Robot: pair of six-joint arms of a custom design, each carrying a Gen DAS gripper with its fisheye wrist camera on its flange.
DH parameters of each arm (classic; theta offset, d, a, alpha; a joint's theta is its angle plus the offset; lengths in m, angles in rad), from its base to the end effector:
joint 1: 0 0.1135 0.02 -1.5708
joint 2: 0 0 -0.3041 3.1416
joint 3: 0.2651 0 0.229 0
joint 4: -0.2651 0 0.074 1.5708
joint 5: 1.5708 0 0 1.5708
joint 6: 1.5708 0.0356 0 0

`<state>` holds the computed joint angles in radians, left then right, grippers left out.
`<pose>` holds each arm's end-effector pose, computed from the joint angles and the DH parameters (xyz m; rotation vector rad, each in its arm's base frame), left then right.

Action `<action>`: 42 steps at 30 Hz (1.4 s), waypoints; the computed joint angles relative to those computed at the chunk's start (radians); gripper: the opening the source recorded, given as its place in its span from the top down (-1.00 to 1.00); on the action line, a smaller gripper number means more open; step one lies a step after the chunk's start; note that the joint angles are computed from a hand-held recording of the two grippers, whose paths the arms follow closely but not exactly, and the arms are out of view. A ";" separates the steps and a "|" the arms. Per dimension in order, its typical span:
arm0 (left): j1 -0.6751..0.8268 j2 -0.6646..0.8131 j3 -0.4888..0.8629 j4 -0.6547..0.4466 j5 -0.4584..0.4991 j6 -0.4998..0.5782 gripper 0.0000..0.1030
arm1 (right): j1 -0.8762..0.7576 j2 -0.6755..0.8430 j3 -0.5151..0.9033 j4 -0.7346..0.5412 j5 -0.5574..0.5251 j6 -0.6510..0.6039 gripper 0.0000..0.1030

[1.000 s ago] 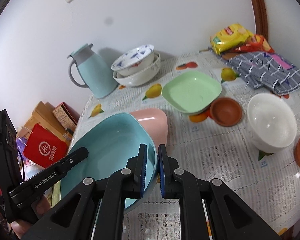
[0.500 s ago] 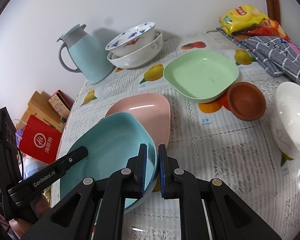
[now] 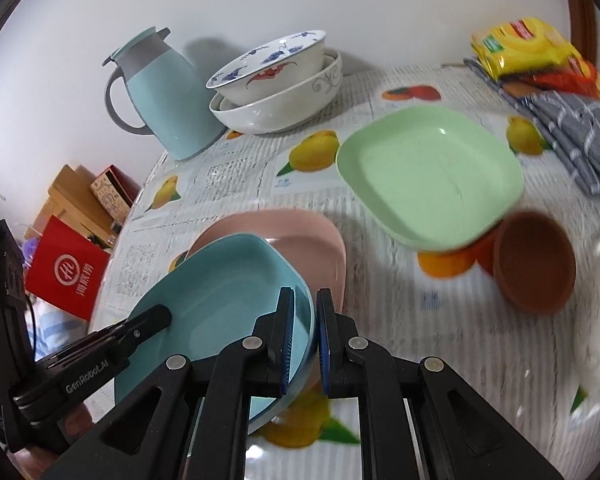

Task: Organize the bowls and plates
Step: 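Lower the light-blue plate onto the pink plate and open both grippers, then withdraw both grippers and move them to the light-green plate rim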

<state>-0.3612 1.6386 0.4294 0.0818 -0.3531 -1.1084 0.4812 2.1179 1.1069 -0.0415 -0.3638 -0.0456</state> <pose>0.2111 -0.0666 0.1344 -1.0385 2.3650 -0.0484 0.3483 0.1961 0.1246 -0.8134 2.5208 0.6267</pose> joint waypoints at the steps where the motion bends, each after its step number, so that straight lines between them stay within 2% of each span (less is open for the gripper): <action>1: 0.005 0.008 0.004 0.003 0.000 0.005 0.77 | 0.005 0.012 0.020 -0.004 0.011 -0.010 0.78; 13: 0.023 0.057 0.046 -0.006 0.008 0.043 0.67 | 0.016 0.113 0.179 -0.045 0.004 -0.096 0.76; 16: 0.026 0.053 0.040 0.004 0.024 0.053 0.65 | 0.021 0.123 0.189 -0.045 0.005 -0.103 0.73; 20: 0.019 0.067 0.051 -0.012 0.033 0.056 0.65 | 0.033 0.130 0.181 -0.020 0.034 -0.113 0.60; 24: 0.011 0.058 0.054 -0.037 0.030 0.049 0.64 | 0.028 0.133 0.186 -0.016 0.041 -0.114 0.59; 25: 0.009 0.050 0.054 -0.047 0.028 0.045 0.62 | 0.022 0.133 0.193 -0.027 0.029 -0.109 0.59; 26: 0.006 0.042 0.053 -0.053 0.026 0.042 0.45 | 0.017 0.130 0.195 -0.030 0.019 -0.105 0.57; 27: -0.001 0.029 0.050 -0.060 0.016 0.038 0.29 | 0.011 0.124 0.194 -0.037 0.007 -0.100 0.46; 30: -0.034 -0.011 0.056 -0.106 -0.031 0.020 0.17 | -0.002 0.082 0.154 -0.010 -0.003 -0.084 0.15; 33: -0.057 -0.042 0.074 -0.161 -0.052 0.005 0.06 | -0.018 0.026 0.106 0.004 -0.006 -0.090 0.01; 37: -0.103 -0.064 0.122 -0.260 -0.104 -0.034 -0.10 | -0.047 -0.055 0.041 0.021 0.013 -0.100 -0.12; 42: -0.160 -0.071 0.204 -0.397 -0.152 -0.109 -0.32 | -0.093 -0.156 -0.041 0.039 0.075 -0.143 -0.13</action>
